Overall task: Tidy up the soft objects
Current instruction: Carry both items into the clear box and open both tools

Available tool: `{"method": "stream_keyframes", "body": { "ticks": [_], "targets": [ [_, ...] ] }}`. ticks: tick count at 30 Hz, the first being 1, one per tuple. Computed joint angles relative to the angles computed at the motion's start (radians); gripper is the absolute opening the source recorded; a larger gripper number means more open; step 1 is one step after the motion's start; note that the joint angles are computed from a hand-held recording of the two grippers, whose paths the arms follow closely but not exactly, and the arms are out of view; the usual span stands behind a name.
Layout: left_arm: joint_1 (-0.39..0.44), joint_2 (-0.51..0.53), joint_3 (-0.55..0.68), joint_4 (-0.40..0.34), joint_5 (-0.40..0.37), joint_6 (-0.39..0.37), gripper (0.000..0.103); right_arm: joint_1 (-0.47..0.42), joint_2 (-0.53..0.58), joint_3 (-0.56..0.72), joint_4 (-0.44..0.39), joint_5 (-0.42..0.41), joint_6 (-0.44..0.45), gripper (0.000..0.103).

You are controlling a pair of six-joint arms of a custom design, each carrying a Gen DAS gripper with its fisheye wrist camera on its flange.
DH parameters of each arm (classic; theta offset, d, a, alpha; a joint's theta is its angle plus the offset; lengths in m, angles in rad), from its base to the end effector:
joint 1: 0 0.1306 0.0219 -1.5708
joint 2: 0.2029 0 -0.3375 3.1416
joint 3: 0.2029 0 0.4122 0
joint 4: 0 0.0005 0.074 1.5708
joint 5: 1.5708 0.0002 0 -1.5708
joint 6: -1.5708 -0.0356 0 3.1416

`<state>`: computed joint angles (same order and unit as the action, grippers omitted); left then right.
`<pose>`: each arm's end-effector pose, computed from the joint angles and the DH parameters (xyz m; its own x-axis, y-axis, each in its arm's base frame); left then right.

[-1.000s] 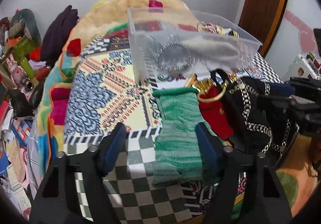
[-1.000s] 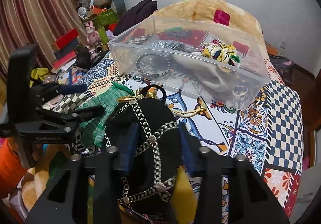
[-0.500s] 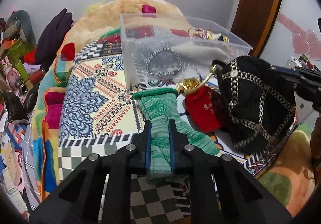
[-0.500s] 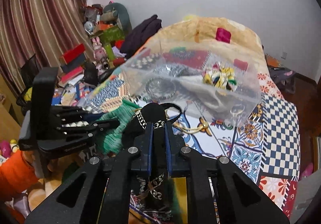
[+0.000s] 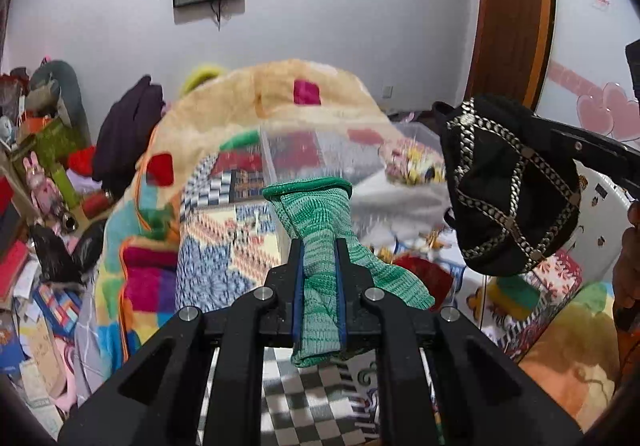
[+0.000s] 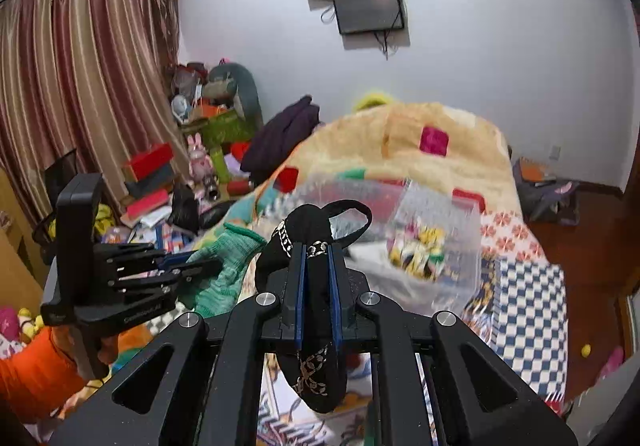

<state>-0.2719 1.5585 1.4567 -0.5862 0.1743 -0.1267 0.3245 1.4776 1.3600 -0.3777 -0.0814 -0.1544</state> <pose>0.5569 -0.1622 0.3507 -0.5570 0.2845 -0.7802 0.4677 0.8838 -0.0116 0.5342 0.1822 0.3655 -0.5044 -0.0080 -0.8634 -0.3117 0.9342 0.1735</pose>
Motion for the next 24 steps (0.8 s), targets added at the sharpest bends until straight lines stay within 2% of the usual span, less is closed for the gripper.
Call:
{"method": "stream_keyframes", "body": {
  "ticks": [5,15,24],
  "targets": [
    [-0.012,0.021,0.049,0.012,-0.002,0.000,0.013,-0.008,0.015,0.037,0.028,0.029,0.002,0.010],
    [-0.025,0.139,0.212,0.007,0.002,0.003,0.013,-0.038,0.120,0.176,0.004,0.079,0.000,0.010],
    [-0.036,0.333,0.437,-0.078,-0.047,-0.014,0.013,-0.047,0.246,0.297,-0.043,0.088,-0.002,0.010]
  ]
}}
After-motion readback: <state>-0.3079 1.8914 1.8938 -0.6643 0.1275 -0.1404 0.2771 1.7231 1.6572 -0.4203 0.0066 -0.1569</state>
